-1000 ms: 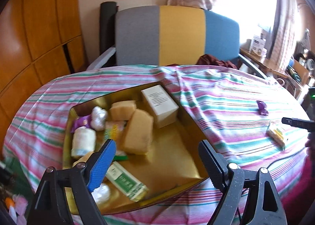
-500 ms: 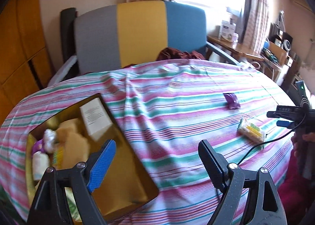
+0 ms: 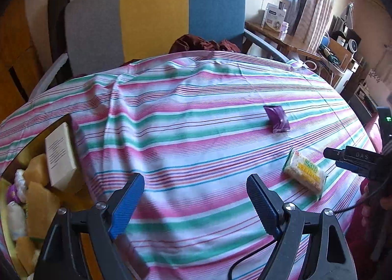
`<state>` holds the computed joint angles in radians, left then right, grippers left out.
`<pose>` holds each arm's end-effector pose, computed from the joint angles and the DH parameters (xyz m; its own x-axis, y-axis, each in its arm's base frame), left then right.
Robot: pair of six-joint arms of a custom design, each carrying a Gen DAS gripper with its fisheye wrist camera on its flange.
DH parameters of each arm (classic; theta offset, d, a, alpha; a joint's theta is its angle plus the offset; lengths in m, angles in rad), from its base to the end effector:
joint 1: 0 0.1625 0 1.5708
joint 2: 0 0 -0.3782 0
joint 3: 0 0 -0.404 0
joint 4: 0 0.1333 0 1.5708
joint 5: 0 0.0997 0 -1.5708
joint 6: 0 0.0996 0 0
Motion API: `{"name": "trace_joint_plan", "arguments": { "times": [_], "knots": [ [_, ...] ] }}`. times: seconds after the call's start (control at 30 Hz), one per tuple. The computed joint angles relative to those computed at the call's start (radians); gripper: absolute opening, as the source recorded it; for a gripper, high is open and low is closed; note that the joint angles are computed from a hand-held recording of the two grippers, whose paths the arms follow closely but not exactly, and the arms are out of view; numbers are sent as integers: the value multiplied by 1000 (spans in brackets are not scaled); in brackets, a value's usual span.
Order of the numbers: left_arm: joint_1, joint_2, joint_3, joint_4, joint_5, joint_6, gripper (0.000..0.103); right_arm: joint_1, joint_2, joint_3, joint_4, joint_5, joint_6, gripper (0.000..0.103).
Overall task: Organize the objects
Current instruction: 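Move both tools back toward the purple snack and WEIDAN packet, then grasp the purple snack with the left gripper while the right gripper grasps the WEIDAN packet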
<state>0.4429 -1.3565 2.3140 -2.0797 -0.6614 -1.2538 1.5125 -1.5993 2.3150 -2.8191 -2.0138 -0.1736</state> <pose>-0.2491 -0.3527 0.1033 -0.7592 -0.1482 -0.6337 0.2975 0.7870 -0.5404 0.0657 -0.4302 0.2486 -0.8846 0.1173 0.4514 -0.1042 0.8937 -0.4364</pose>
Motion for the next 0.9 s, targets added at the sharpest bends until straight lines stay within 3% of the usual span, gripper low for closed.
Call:
{"name": "trace_joint_plan", "arguments": {
  "times": [0.2,0.43,0.67,0.8,0.83,0.9],
  "knots": [
    [95,182,-121,-245,-31,256,85,-22,-44,2,1,52,36,66],
    [192,382,-299,-406,-104,422,82,-40,-56,5,3,109,35,66],
    [265,570,-503,-445,-143,555,79,-52,-66,9,14,152,25,66],
    [306,641,-583,-428,-157,544,79,-56,-66,9,13,157,22,66],
    [314,653,-591,-440,-157,550,76,-58,-63,7,19,160,23,66],
    [326,677,-607,-448,-145,579,57,-61,-60,3,33,164,22,66]
  ]
}}
